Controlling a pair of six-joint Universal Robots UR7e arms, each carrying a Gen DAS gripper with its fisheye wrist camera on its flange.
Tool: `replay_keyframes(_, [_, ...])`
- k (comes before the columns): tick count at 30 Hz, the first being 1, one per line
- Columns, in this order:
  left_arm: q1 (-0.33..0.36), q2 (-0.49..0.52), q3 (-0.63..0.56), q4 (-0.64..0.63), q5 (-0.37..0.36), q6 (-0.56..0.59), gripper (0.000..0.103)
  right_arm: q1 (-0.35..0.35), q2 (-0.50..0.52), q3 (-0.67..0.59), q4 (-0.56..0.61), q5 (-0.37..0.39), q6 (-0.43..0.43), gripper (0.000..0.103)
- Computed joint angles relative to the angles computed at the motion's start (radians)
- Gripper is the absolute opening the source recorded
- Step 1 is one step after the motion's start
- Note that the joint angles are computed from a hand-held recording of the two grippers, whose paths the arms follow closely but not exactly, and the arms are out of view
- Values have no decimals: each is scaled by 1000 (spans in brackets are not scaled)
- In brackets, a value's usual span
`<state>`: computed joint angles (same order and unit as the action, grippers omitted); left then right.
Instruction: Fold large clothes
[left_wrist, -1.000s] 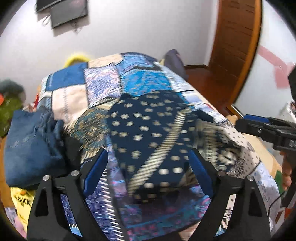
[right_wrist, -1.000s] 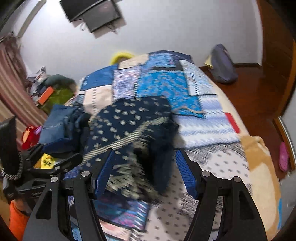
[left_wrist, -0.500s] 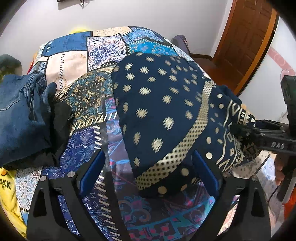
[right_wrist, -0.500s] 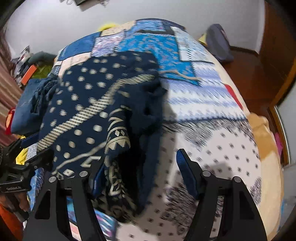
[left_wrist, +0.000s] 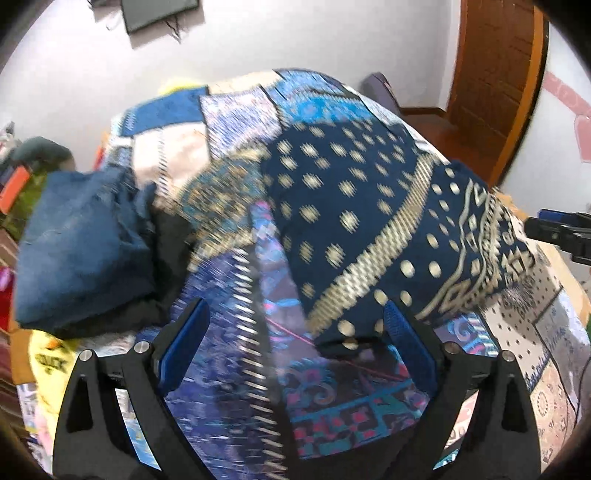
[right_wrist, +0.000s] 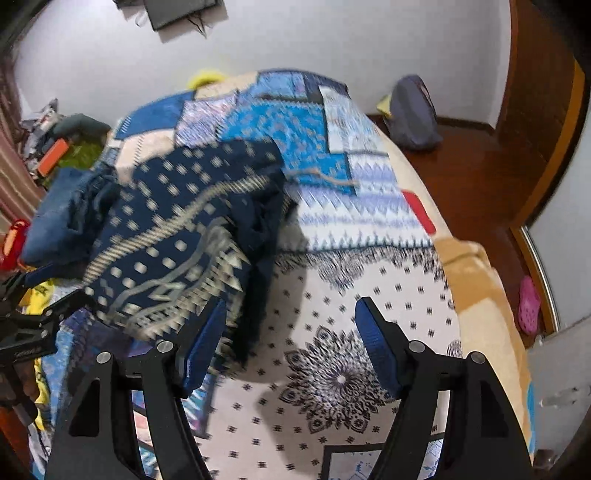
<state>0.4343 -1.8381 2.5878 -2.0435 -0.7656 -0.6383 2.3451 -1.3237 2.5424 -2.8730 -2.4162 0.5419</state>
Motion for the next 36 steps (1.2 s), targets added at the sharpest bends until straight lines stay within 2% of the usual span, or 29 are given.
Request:
replay_keyframes(2, [-15,-16,-13,29,49,-14,96,18,8,-16,-13,-9,-14,69])
replay_keyframes(5, [-4,-24,-35,-3,87,10,96,18,30,-34,-77,-1,-63,69])
replay_keyframes(10, [88,41,-73,-190,58,128,96,-45,84,-56,-214,83,-173,69])
replay_keyframes(13, [177,112,-101,-310,-31,202,96,-112,117,-60,-279,178,-220,69])
replay_keyframes(16, [285,188,-133,-404,-174,262,96,-206,138,-61,-287,295,-251,69])
replay_keyframes(20, [421,285,-177,-478,-350,296,96,-322,163,-46,-315,374,-273,69])
replay_keyframes(22, [489,316,-193,-529,-456,311,96,-417,155,-24,-338,497,-304,69])
replay_keyframes(24, [564,357,-215,-567,-565,309,96,-492,146,-6,-349,605,-323,72])
replay_keyframes(26, [623,392,-235,-593,-654,309,96,-540,157,-2,-359,669,-343,79])
replay_keyframes(28, [669,428,-252,-614,-728,307,97,-560,167,-8,-355,704,-361,80])
replay_keyframes(32, [711,486,-274,-653,-802,304,99,-595,199,-25,-353,787,-381,81])
replay_keyframes(34, [709,502,-275,-678,-805,302,99,-606,205,-30,-351,818,-377,81])
replay_keyframes(36, [697,512,-276,-686,-795,302,99,-605,205,-32,-348,829,-368,76])
